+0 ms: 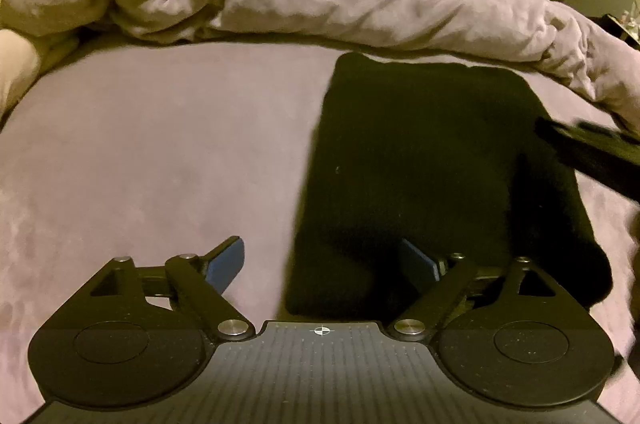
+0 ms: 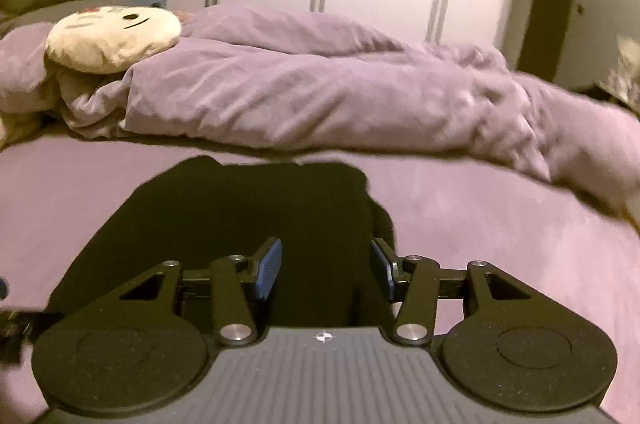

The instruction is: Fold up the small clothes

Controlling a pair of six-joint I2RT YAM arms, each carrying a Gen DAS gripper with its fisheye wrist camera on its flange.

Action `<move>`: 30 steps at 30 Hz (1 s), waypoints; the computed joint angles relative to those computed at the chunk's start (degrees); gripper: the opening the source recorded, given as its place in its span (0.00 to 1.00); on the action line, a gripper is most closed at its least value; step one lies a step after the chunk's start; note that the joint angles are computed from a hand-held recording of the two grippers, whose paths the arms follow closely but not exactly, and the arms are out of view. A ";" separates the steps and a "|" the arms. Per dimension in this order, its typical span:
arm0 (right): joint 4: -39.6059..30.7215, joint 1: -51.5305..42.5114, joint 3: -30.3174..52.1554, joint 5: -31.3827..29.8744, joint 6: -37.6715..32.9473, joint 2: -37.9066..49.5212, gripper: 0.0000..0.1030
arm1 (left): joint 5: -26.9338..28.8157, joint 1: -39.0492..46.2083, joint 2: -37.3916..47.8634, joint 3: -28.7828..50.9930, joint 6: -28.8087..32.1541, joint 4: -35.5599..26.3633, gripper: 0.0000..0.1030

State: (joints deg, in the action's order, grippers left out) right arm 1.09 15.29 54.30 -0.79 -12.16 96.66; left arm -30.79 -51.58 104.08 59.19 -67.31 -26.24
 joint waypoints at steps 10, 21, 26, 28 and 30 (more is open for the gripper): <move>23.73 -0.96 -2.57 7.95 -1.44 18.57 0.54 | 1.44 1.07 0.47 -1.90 -3.58 1.18 0.92; 5.11 -10.35 -24.04 -8.99 11.28 -17.87 0.69 | 1.51 -4.59 -1.26 -3.45 -11.74 -3.77 0.92; -0.51 -21.55 -30.27 -25.25 18.95 -25.68 0.69 | 1.47 -7.82 -1.64 -2.76 -15.79 -6.73 0.92; -6.47 -22.74 -25.41 -26.92 21.79 -21.92 0.69 | 1.40 -9.09 -2.00 -2.28 -17.05 -8.09 0.92; -10.28 -22.64 -22.56 -26.52 24.03 -21.60 0.69 | 0.57 -10.55 -2.21 -1.59 -18.40 -9.79 0.92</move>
State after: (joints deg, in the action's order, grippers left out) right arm -9.19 -7.35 31.74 -27.31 11.87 75.06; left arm -30.22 -62.13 101.87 57.60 -85.71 -36.03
